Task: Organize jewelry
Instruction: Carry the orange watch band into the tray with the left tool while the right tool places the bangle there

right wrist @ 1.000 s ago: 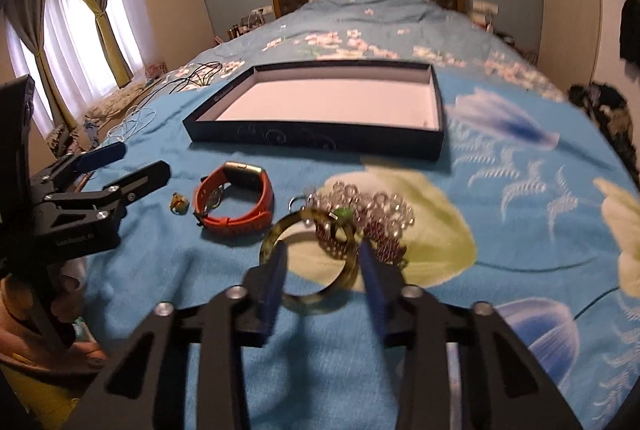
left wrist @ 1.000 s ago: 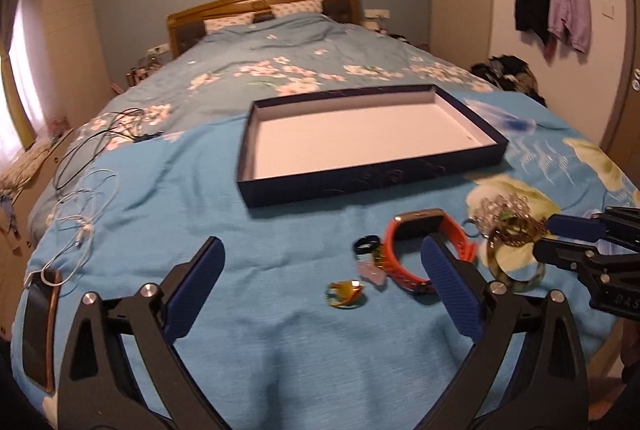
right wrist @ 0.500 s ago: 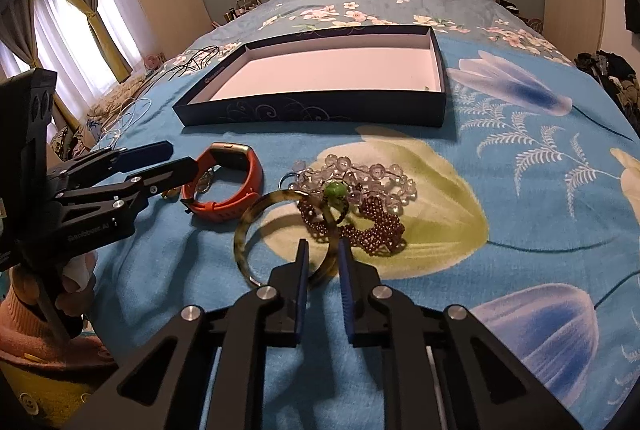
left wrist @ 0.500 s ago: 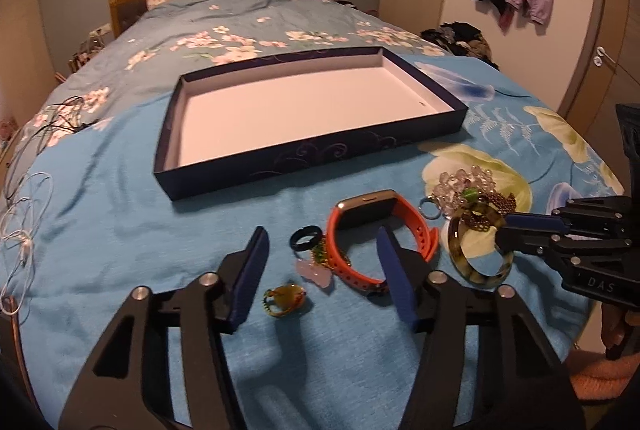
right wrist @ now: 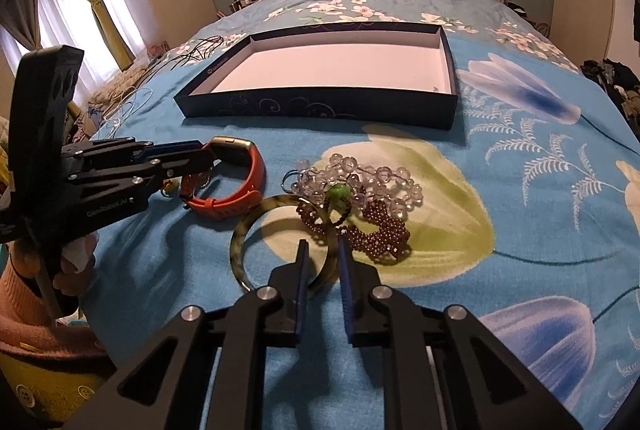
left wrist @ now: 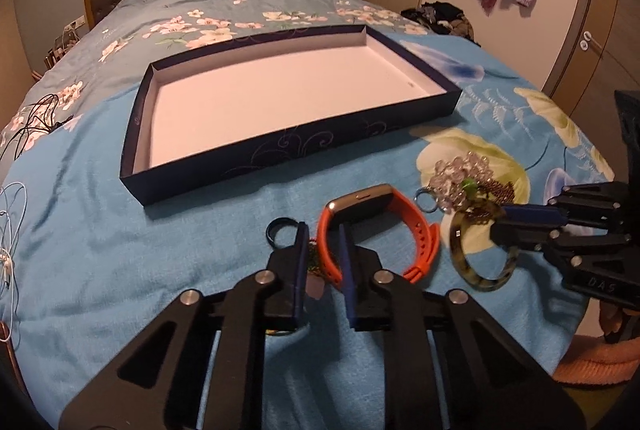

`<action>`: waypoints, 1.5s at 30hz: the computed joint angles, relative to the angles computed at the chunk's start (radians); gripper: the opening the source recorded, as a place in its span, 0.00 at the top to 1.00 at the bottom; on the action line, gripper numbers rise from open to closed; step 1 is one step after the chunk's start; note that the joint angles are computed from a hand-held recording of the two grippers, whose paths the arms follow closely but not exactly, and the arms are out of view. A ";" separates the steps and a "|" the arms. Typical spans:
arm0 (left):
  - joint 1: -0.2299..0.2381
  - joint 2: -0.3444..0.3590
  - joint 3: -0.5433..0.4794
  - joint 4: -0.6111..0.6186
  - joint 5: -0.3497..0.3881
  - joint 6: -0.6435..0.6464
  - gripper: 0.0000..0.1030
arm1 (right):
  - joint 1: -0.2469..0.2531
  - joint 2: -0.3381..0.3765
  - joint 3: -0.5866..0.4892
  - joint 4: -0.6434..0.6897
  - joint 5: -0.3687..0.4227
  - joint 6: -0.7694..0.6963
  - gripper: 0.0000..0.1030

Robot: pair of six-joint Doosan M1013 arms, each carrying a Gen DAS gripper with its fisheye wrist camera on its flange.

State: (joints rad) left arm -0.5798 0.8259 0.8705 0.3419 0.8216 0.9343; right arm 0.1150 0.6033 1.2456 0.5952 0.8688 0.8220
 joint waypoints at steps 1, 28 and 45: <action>0.000 0.000 0.001 0.000 -0.001 0.006 0.86 | 0.000 0.000 0.000 0.002 -0.001 0.000 0.91; 0.036 -0.058 0.047 -0.058 -0.128 -0.028 0.99 | -0.027 0.025 -0.082 0.181 0.045 -0.081 0.94; 0.037 -0.002 -0.012 -0.133 0.027 0.155 0.91 | -0.017 0.050 -0.101 0.158 0.081 -0.062 0.92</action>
